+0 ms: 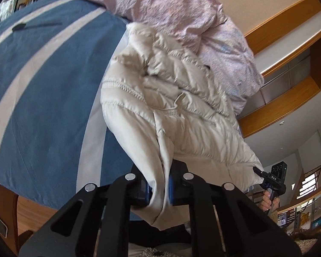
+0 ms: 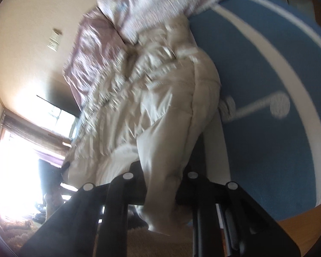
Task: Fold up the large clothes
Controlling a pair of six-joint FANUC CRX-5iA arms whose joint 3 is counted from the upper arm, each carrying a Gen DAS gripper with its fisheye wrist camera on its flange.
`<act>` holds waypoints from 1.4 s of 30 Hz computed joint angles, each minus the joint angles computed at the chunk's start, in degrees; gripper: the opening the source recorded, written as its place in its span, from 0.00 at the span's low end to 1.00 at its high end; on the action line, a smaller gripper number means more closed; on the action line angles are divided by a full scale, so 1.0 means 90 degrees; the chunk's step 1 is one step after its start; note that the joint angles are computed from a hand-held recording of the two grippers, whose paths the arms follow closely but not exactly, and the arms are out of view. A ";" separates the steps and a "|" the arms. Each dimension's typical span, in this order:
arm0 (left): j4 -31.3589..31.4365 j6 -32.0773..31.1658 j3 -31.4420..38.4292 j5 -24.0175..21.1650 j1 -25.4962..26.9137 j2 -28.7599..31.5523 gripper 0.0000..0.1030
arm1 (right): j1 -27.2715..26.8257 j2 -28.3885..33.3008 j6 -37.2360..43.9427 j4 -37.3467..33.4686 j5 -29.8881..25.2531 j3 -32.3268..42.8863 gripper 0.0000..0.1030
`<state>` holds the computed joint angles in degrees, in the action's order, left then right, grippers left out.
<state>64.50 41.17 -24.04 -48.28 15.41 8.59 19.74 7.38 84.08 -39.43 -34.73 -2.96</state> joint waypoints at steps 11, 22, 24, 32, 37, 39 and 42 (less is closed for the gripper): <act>0.1318 -0.1009 -0.0653 0.0291 0.0039 -0.0658 0.10 | 0.0362 -0.0630 0.0858 -0.0082 0.1014 -0.0366 0.16; 0.2149 -0.1328 -0.0358 0.0334 -0.0129 -0.0486 0.10 | 0.0155 -0.0576 0.1463 -0.0881 0.1521 -0.0048 0.16; 0.2365 -0.1442 -0.0182 0.0453 -0.0249 -0.0389 0.10 | 0.0118 -0.0484 0.1428 -0.0913 0.1626 0.0113 0.16; 0.2805 -0.1256 0.0944 0.1105 -0.0749 0.0354 0.10 | 0.0351 0.0360 -0.0608 0.0923 0.2338 0.1078 0.16; 0.2456 -0.0679 0.1862 0.1411 -0.0858 0.0972 0.11 | 0.0394 0.1128 -0.2158 0.2247 0.2487 0.1754 0.17; 0.1966 -0.0189 0.2381 0.1472 -0.0851 0.1292 0.12 | 0.0411 0.1442 -0.3018 0.2999 0.2464 0.1987 0.17; 0.1446 0.0295 0.3050 0.1759 -0.0935 0.1730 0.12 | 0.0403 0.2173 -0.4642 0.4354 0.2123 0.2741 0.17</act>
